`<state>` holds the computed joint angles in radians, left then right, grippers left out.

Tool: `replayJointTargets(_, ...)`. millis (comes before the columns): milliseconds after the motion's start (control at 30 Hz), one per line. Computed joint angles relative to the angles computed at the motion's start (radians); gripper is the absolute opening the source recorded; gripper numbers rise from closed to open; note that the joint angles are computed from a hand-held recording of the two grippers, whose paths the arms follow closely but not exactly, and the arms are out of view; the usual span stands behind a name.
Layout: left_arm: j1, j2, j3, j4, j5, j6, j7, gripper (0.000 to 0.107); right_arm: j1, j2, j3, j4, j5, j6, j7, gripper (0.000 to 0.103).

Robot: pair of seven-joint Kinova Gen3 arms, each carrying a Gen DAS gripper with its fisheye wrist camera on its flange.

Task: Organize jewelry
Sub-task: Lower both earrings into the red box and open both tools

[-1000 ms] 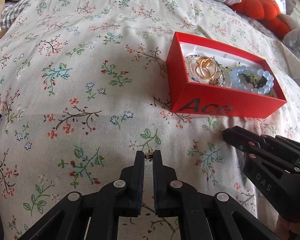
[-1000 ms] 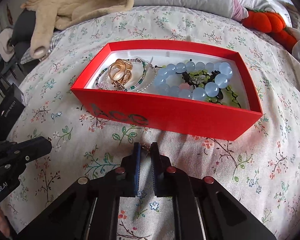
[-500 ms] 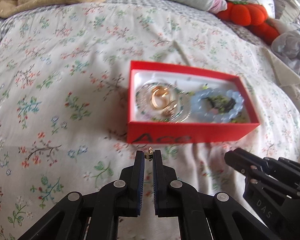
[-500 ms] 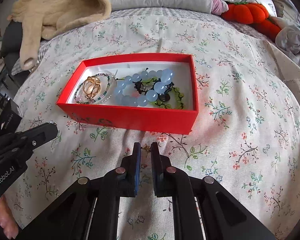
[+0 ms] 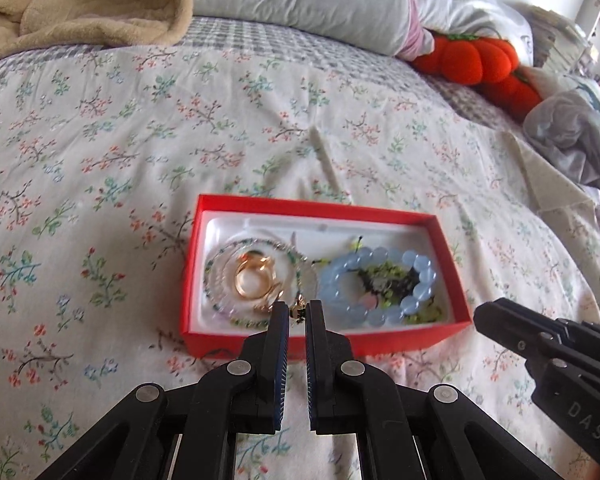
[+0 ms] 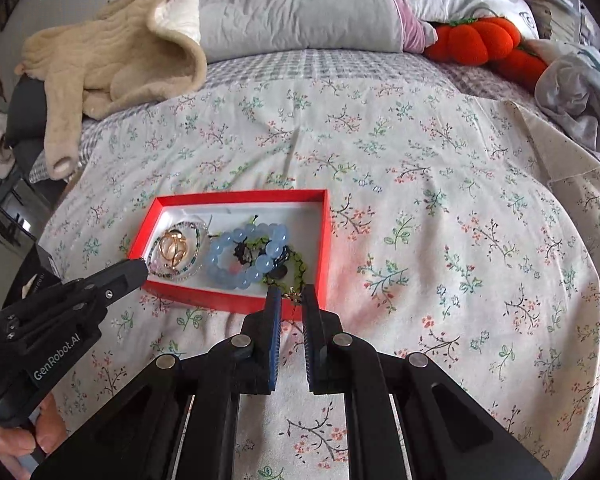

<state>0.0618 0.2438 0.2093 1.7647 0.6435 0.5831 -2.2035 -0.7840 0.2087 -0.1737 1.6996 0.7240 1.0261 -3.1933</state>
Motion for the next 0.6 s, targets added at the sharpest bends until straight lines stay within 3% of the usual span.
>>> replayJointTargets(400,0.025,0.045,0.058,0.008,0.000,-0.119,-0.025,0.005,0.058,-0.020,0.015,0.055,-0.007,-0.097,-0.023,0.011)
replayJointTargets(533,0.030,0.039,0.049,0.003,-0.029,-0.109,0.012,0.029,0.067,-0.016,0.015,0.056,-0.020,-0.106,-0.013,0.011)
replayJointTargets(600,0.030,0.028,0.045,0.004,-0.039,-0.100,0.024,0.030,0.066,-0.011,0.016,0.050,-0.022,-0.103,-0.005,0.011)
